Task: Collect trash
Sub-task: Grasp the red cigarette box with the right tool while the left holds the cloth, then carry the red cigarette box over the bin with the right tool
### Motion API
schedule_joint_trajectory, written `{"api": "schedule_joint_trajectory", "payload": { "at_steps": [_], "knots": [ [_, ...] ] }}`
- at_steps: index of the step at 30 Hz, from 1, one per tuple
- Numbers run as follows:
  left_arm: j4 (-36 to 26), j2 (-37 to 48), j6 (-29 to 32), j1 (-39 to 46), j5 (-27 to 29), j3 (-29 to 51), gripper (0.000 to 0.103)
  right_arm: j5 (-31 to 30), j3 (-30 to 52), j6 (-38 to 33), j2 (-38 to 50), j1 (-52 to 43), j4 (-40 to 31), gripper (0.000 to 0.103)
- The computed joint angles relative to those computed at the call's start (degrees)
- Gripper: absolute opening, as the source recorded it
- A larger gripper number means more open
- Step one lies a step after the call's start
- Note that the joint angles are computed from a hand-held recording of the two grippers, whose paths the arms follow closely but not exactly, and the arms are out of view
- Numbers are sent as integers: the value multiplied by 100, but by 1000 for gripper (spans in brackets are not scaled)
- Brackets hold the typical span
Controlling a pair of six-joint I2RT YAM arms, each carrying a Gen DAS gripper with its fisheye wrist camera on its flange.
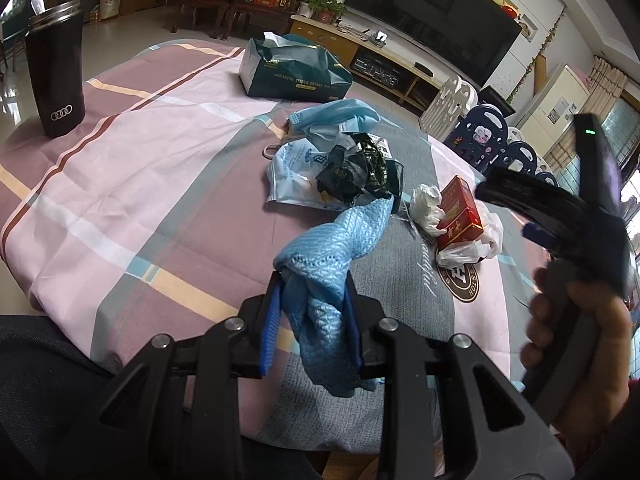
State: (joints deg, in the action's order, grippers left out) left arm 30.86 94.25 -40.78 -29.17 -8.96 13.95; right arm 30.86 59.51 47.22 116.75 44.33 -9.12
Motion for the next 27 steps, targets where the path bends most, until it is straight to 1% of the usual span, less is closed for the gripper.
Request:
{"api": "schedule_joint_trajectory", "payload": {
  "at_steps": [1, 2, 3, 4, 5, 6, 7, 10, 13, 15, 17, 19, 21, 24, 25, 27],
  "knots": [
    [0, 10, -2, 15, 0, 0, 30, -93, 249, 6, 253, -69, -143, 84],
    [2, 24, 1, 37, 8, 1, 30, -230, 481, 11, 498, -130, -285, 75],
    [-6, 31, 2, 50, 15, 5, 30, -348, 621, 34, 664, -156, -374, 60],
    [-7, 39, 1, 55, 20, 7, 30, -444, 664, 66, 750, -167, -393, 52],
    [-9, 46, 3, 53, 21, 9, 30, -543, 573, 92, 741, -163, -277, 42],
    [-36, 28, -11, 23, 2, 13, 30, -586, 370, 143, 621, -135, -77, 37],
    [-57, 11, -16, 0, -9, 16, 30, -598, 117, 209, 434, -97, 125, 34],
    [-68, -23, -24, -13, -12, 4, 30, -613, -867, 412, -386, 29, 881, 30],
    [-61, -3, -16, 14, 17, 10, 30, -741, -1629, 595, -1172, 167, 1215, 29],
    [-64, 5, -17, -8, 0, 15, 30, -776, -2100, 767, -1685, 340, 1261, 29],
    [-65, -3, -25, -27, -15, 4, 30, -803, -2579, 1019, -2120, 565, 1329, 29],
    [-67, -11, -29, -36, -11, 0, 30, -953, -3099, 1394, -2427, 817, 1561, 29],
    [-68, -18, -32, -41, -9, -4, 30, -1143, -3511, 1821, -2483, 1120, 1870, 29],
    [-59, -11, -34, -27, 18, -4, 30, -1408, -3986, 2363, -2239, 1499, 2542, 29],
    [-53, 4, -27, -16, 31, 3, 30, -1511, -4084, 2462, -2061, 1579, 2824, 28],
    [-76, 0, -32, -31, 15, 8, 30, -1478, -4131, 2678, -1779, 1708, 2983, 30]
  ]
}}
